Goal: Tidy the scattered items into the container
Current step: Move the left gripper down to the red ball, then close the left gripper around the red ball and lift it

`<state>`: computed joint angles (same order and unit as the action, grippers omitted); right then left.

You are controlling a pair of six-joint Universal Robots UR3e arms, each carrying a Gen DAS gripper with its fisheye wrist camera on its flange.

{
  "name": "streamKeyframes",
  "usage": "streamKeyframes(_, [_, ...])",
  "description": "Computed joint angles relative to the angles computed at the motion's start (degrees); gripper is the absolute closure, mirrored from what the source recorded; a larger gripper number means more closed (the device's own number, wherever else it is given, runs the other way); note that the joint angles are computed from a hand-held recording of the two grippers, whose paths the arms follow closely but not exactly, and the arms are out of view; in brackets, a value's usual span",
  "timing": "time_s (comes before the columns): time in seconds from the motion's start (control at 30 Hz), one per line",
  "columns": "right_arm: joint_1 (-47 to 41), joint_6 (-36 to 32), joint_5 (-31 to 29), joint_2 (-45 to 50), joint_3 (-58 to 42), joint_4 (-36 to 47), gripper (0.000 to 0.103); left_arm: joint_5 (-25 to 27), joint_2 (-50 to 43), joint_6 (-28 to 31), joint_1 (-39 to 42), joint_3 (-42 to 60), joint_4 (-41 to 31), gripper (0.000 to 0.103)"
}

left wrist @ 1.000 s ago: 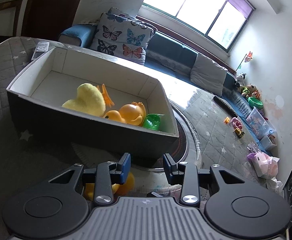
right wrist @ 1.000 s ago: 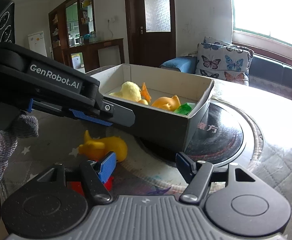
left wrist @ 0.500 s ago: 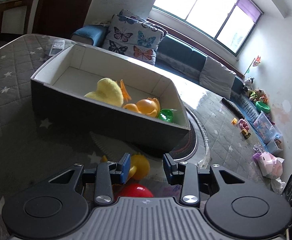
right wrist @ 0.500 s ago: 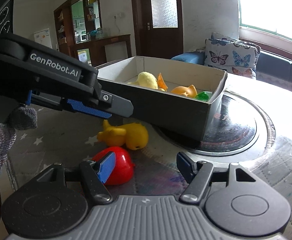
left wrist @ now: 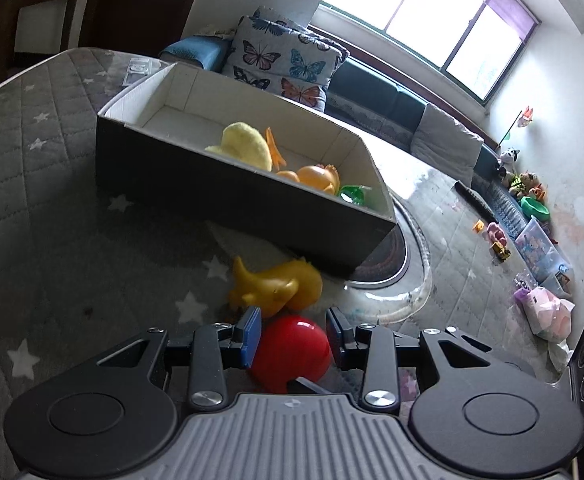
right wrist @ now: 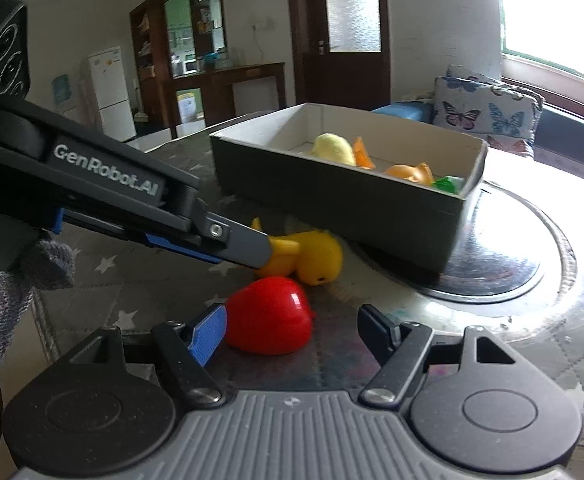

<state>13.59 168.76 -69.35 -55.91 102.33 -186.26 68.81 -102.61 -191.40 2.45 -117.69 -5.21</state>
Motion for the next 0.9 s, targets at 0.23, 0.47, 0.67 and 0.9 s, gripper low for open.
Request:
streamKeyframes(0.23, [2.17, -1.85, -1.53, 1.80, -2.08, 1.09, 0.030, -1.39, -0.70, -0.26, 0.14, 0.14, -0.50, 0.064])
streamKeyframes(0.47, [3.48, -2.69, -3.32, 2.94, -3.44, 1.96, 0.035, -1.97, -1.84, -0.58, 0.00, 1.82, -2.66, 0.064])
streamKeyframes(0.67, [3.77, -3.07, -3.70, 3.24, -3.94, 1.89, 0.037, -1.82, -3.23, -0.70, -0.23, 3.29, -3.61, 0.064])
streamKeyframes(0.9, [3.95, -3.62, -3.77, 3.41, -4.12, 1.83, 0.039, -1.14, -5.16, -0.43, -0.55, 5.31, -4.94, 0.063])
